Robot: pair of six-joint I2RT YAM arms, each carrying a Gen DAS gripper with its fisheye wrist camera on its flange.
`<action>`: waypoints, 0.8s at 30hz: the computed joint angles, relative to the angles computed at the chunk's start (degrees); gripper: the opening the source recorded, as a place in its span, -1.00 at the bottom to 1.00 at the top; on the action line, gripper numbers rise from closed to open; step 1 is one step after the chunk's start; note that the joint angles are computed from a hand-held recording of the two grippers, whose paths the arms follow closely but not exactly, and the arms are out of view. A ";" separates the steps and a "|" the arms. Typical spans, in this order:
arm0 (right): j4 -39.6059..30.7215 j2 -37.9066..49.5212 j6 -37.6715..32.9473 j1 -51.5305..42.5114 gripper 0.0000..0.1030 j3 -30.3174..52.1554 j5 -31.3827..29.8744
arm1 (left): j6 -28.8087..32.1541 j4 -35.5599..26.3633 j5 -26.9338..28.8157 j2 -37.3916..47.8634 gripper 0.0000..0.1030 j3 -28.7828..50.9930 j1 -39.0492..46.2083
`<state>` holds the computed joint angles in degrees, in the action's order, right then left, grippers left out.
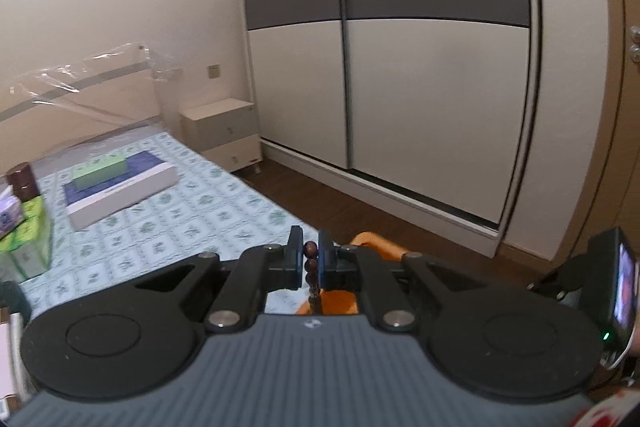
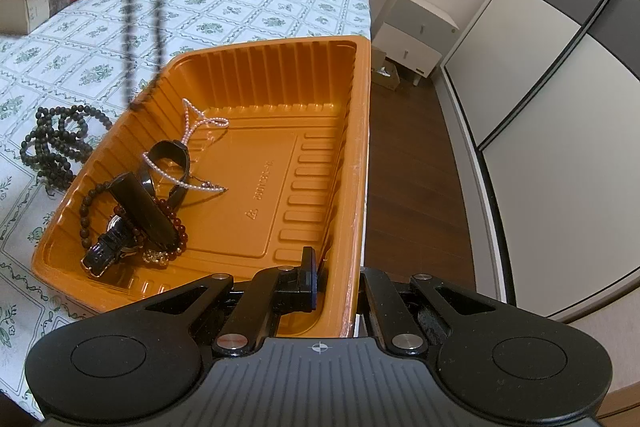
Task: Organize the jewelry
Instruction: 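Lift the brown bead strand and carry it over the orange tray, then lower the strand into the tray and open the left gripper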
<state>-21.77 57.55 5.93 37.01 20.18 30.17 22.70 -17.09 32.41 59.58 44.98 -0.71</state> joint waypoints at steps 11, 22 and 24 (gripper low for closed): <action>0.33 0.17 0.08 -0.41 -0.92 -0.11 -0.47 | 0.76 2.23 -8.91 13.43 -0.88 0.78 -13.33; 0.72 -0.11 -0.34 -1.04 -0.92 -0.51 -0.98 | 1.02 5.59 -13.08 21.38 -0.88 1.36 -16.33; 0.69 -0.08 -0.17 -0.89 -0.92 -0.49 -0.91 | 1.04 5.55 -13.40 22.16 -0.88 1.53 -16.28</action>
<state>-21.08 57.47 5.75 36.12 19.68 29.26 23.75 -11.55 19.01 81.74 46.51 -16.99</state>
